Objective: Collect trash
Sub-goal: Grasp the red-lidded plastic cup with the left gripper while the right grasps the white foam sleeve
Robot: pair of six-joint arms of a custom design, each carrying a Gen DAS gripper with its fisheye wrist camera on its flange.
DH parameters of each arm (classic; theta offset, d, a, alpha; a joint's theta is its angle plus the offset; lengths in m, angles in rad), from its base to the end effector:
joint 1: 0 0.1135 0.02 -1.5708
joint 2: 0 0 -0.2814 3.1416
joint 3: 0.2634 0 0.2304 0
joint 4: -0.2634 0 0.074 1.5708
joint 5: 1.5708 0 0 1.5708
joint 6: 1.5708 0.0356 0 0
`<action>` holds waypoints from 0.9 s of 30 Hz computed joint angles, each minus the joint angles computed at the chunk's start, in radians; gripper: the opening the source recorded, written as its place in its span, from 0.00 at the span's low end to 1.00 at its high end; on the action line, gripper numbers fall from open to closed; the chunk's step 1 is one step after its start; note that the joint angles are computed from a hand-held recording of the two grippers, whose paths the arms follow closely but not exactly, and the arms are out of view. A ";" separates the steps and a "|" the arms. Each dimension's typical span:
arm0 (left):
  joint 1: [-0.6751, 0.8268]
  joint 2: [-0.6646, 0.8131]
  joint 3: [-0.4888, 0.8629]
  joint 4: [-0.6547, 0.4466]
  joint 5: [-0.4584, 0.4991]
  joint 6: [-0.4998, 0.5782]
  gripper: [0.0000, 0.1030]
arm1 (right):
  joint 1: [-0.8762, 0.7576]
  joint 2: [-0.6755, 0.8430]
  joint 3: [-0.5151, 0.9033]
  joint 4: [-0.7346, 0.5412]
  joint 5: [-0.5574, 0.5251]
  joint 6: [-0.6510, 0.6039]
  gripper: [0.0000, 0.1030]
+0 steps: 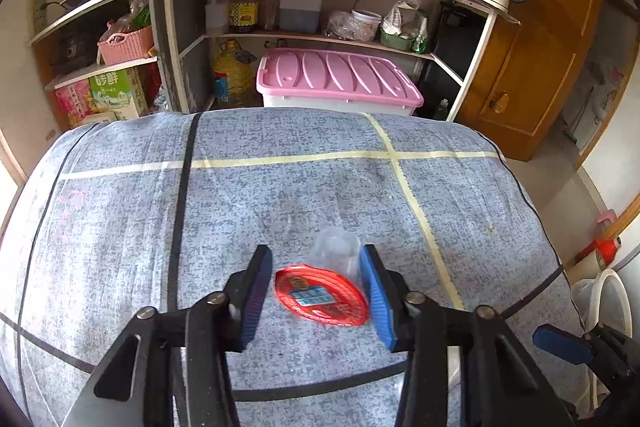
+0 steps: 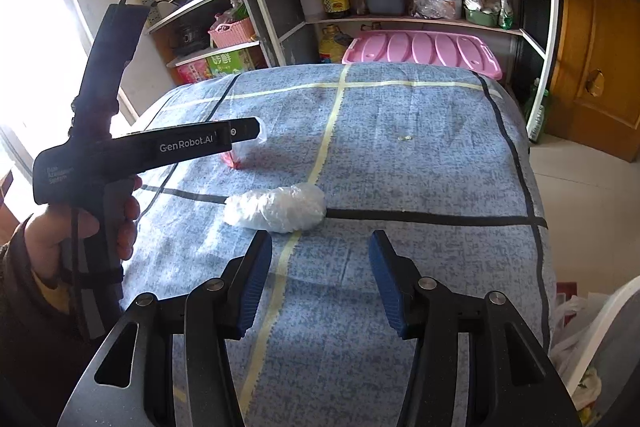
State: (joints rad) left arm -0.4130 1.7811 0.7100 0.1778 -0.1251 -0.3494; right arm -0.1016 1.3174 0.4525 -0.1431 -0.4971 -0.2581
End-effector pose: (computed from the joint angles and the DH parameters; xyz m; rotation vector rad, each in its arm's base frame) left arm 0.2825 -0.1190 0.1370 0.0240 2.4628 -0.1796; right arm 0.1963 -0.0030 0.1665 -0.3727 2.4413 0.4877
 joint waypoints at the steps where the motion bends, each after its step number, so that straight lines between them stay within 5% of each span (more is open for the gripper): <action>1: 0.014 0.000 -0.007 0.006 0.019 0.000 0.42 | 0.009 0.007 0.004 0.005 -0.001 0.009 0.51; 13: 0.077 -0.095 -0.138 0.039 0.023 -0.013 0.42 | 0.083 0.157 0.074 0.081 -0.027 0.171 0.59; 19: 0.103 -0.139 -0.198 0.056 0.026 -0.017 0.42 | 0.168 0.196 0.084 0.131 0.057 0.231 0.59; 21: 0.097 -0.151 -0.209 0.053 0.013 -0.016 0.42 | 0.178 0.193 0.076 0.152 0.071 0.242 0.48; 27: 0.077 -0.183 -0.241 0.044 -0.008 -0.034 0.41 | 0.148 0.170 0.048 0.167 0.033 0.250 0.40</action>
State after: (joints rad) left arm -0.3360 1.5984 0.4689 0.2220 -0.1327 -0.3830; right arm 0.0461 1.4871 0.5003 0.0239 -0.4643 -0.0082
